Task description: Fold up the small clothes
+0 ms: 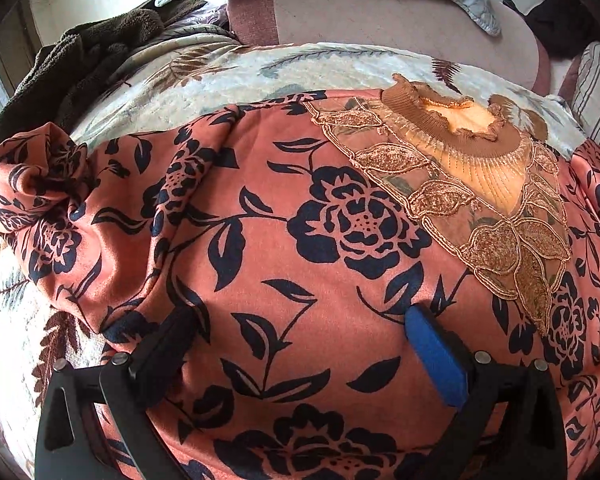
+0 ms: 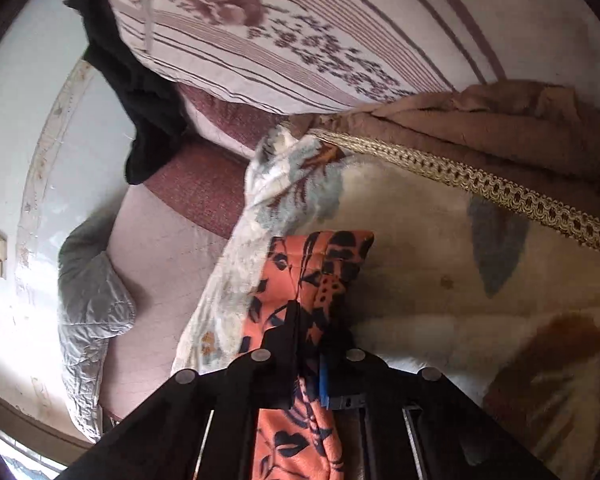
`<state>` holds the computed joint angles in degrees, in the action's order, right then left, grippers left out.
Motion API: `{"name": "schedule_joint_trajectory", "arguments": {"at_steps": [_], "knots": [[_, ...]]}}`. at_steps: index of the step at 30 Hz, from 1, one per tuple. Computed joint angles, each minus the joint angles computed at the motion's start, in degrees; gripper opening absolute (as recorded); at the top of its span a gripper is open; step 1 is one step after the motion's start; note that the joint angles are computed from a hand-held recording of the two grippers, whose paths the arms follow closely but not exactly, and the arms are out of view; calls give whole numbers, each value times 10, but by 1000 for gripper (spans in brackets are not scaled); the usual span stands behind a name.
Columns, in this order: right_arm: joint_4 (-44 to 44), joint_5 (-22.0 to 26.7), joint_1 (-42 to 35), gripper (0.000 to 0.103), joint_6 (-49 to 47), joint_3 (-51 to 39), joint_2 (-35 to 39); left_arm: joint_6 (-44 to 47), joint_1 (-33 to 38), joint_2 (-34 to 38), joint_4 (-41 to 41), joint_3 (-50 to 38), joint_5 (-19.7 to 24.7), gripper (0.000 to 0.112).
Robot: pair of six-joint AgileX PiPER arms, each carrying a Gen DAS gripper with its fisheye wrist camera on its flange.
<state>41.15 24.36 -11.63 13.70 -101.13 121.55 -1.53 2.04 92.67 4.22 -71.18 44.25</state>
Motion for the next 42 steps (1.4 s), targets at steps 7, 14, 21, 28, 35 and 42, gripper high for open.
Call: {"name": "schedule_joint_trajectory", "arguments": {"at_steps": [7,14,21,28,35,42], "knots": [[82,-44,70,7,-97,96,-147,-67,-12,-59,94,20,-48,103],[-46,-21,234,7,26,54,-207,-35,72,-93,22,4,-59,103],[-185,-46,429,7,208,-41,-111,36,182,-113,-63,4,-52,103],[-108,-54,530,11,212,-150,29,108,254,-112,-119,3,-57,103],[41,-24,541,89,86,-141,30,188,288,-112,-208,1,-35,103],[-322,76,528,87,300,-81,-75,167,256,-100,-157,-7,-47,103]]}}
